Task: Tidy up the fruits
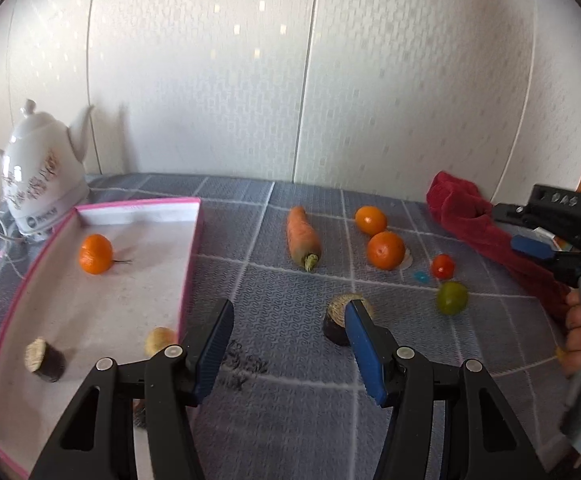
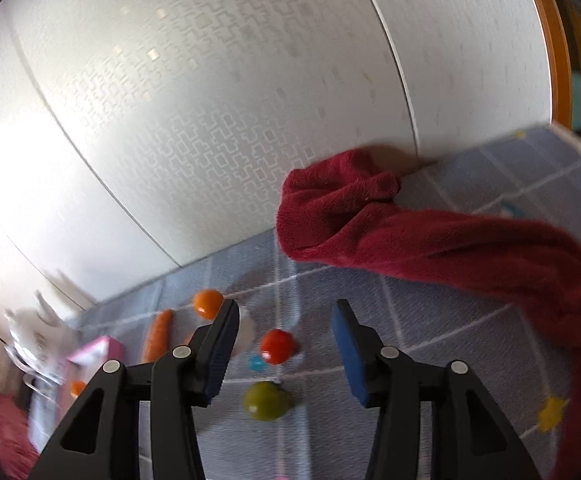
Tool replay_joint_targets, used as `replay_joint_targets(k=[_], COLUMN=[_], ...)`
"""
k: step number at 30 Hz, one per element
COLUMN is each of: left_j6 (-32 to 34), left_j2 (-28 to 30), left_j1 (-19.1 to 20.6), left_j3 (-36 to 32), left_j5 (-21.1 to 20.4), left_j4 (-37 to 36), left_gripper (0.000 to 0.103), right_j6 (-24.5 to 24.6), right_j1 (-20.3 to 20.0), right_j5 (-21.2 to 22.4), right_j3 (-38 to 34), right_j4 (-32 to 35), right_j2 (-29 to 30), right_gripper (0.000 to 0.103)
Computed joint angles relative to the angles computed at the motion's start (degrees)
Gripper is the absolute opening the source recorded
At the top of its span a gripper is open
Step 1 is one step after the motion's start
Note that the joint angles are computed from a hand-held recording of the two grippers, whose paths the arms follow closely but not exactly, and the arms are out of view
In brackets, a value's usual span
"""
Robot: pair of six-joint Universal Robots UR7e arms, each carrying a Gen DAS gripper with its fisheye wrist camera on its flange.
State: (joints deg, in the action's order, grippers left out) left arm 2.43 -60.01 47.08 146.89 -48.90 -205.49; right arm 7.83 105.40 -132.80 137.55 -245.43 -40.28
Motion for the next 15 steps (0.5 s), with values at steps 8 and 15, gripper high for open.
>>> replay_joint_targets(k=[8,15], left_j6=[-5.05,-5.04], left_j2=[-0.95,-2.09], left_j1=[3.02,0.24], left_j3=[-3.54,2.14], left_j5=[-1.26,-0.85], left_j4=[7.96,-2.01], left_gripper=[0.058,0.058], right_j6=[-2.18,0.34], right_j1=[-1.63,0.11], right_j5=[2.95,3.63], right_j3=[-4.04,-2.28], right_j4=[-1.06,-7.05], right_j2=[2.22,1.95], right_gripper=[0.051,0.051])
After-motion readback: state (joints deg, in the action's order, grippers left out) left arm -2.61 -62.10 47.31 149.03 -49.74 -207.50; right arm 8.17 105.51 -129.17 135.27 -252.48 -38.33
